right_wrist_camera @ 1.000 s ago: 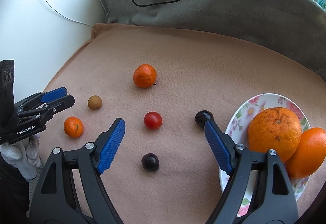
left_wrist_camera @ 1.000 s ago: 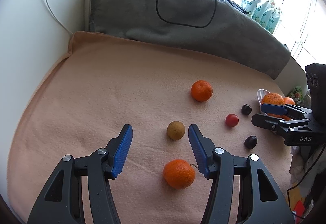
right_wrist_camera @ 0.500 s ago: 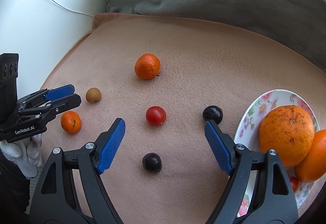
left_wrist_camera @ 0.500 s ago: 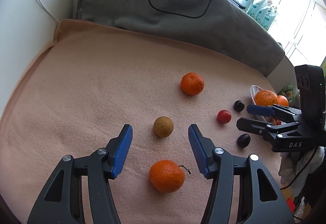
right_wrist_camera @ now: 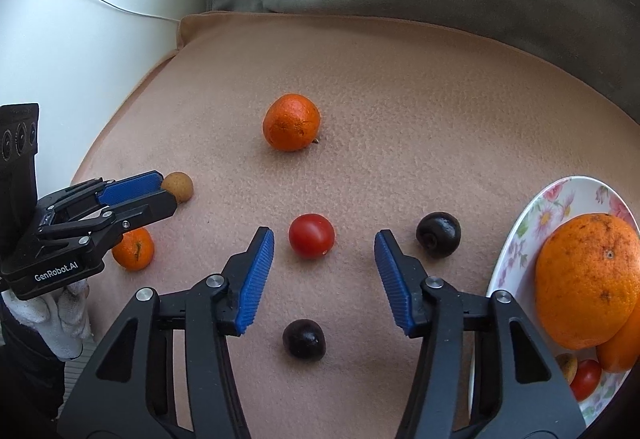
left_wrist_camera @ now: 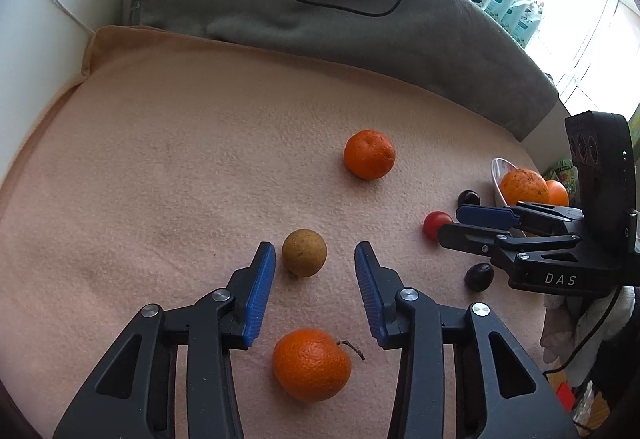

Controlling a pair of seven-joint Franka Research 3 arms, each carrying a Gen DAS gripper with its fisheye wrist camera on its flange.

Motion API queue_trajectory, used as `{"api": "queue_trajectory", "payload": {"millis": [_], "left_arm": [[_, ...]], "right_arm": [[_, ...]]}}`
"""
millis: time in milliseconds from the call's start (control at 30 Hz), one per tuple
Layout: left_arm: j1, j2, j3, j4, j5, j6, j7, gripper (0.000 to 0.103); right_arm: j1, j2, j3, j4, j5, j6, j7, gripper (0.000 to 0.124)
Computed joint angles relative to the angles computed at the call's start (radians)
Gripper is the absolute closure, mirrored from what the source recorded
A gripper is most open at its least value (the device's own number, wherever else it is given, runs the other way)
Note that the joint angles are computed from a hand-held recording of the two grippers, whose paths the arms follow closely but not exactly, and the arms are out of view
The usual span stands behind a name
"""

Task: Organize fruits
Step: 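Close the right gripper on the cherry tomato while the left grips the longan, then carry the tomato in the right gripper and longan in the left over the plate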

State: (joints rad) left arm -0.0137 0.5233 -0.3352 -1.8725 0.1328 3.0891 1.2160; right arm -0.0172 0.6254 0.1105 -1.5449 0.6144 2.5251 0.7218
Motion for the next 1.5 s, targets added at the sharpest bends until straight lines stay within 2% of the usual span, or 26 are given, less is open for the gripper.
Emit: {"api": "queue_trajectory", "payload": {"millis": [167, 400, 600, 767, 1133, 1300, 1500], "left_arm": [[-0.02, 0.007, 0.02, 0.013, 0.009, -0.018, -0.004, 0.068], [-0.04, 0.011, 0.044, 0.02, 0.018, -0.023, -0.02, 0.074], [-0.068, 0.017, 0.078, 0.035, 0.039, -0.031, -0.039, 0.079], [-0.085, 0.015, 0.096, 0.036, 0.054, -0.026, -0.06, 0.079], [-0.078, 0.002, 0.081, 0.022, 0.068, -0.001, -0.066, 0.08], [-0.075, -0.007, 0.069, 0.017, 0.072, 0.015, -0.063, 0.08], [-0.063, -0.007, 0.034, 0.023, 0.073, 0.034, -0.047, 0.08]], "right_arm": [[0.019, 0.011, -0.01, 0.016, -0.039, -0.002, 0.003, 0.08], [0.04, 0.024, -0.018, 0.021, -0.085, 0.017, 0.013, 0.085], [0.04, 0.026, -0.015, 0.019, -0.102, 0.036, 0.016, 0.098], [0.031, 0.022, -0.008, 0.013, -0.092, 0.041, 0.011, 0.098], [-0.017, -0.058, 0.029, -0.077, 0.022, 0.094, -0.072, 0.098], [-0.052, -0.124, 0.043, -0.151, 0.123, 0.11, -0.15, 0.098], [-0.071, -0.197, 0.029, -0.23, 0.235, 0.127, -0.238, 0.098]]}}
